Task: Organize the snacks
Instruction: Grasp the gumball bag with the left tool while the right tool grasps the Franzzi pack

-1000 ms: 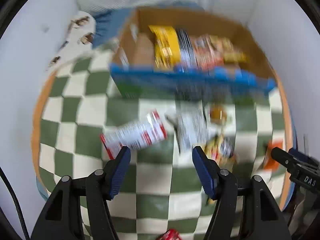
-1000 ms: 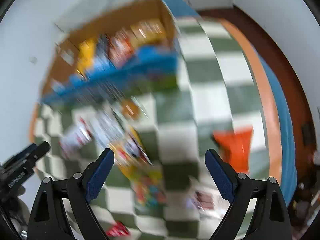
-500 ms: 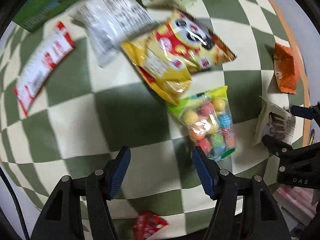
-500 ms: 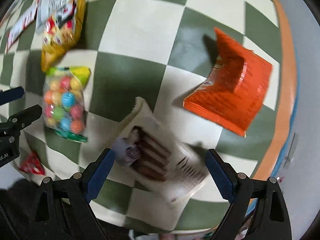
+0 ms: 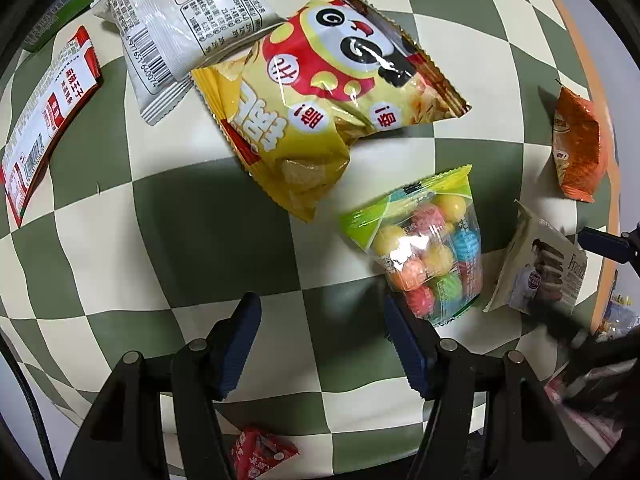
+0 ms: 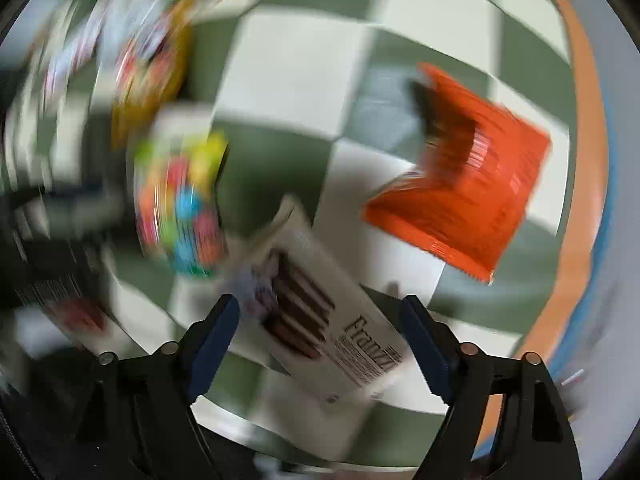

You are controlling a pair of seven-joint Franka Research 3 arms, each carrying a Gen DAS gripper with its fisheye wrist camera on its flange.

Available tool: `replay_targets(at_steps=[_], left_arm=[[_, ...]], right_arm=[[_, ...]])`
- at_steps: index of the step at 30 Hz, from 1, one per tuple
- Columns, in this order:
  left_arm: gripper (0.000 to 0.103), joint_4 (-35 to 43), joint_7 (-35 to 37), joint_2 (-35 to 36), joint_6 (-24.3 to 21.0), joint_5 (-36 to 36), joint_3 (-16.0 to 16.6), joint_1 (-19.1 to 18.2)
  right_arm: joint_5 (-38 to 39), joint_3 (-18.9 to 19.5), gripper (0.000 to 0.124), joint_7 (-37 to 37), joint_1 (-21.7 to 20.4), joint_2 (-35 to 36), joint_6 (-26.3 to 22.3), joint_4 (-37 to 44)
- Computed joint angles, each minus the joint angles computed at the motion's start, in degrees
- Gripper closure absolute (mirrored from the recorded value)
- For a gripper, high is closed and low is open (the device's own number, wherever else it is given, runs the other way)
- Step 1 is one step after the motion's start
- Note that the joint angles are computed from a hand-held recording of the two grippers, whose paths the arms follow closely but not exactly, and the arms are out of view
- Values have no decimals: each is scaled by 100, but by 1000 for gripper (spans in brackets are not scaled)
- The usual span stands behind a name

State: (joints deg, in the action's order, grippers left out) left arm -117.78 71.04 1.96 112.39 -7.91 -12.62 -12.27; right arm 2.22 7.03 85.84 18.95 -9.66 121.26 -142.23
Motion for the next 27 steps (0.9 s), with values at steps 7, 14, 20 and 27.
replay_targets(at_steps=[7, 14, 20, 27], left_arm=[[41, 153, 49, -34, -190, -46, 29, 47], [41, 573, -29, 261, -289, -722, 23, 85], [42, 1059, -234, 1042, -214, -889, -169, -12], [51, 690, -66, 682, 124, -286, -213, -90]], right_arm=[[-156, -106, 46, 745, -115, 156, 103, -205], [1885, -759, 46, 1370, -764, -452, 558, -891], [1450, -389, 44, 1586, -886, -569, 742, -851], [858, -115, 44, 1880, -620, -552, 596, -506]])
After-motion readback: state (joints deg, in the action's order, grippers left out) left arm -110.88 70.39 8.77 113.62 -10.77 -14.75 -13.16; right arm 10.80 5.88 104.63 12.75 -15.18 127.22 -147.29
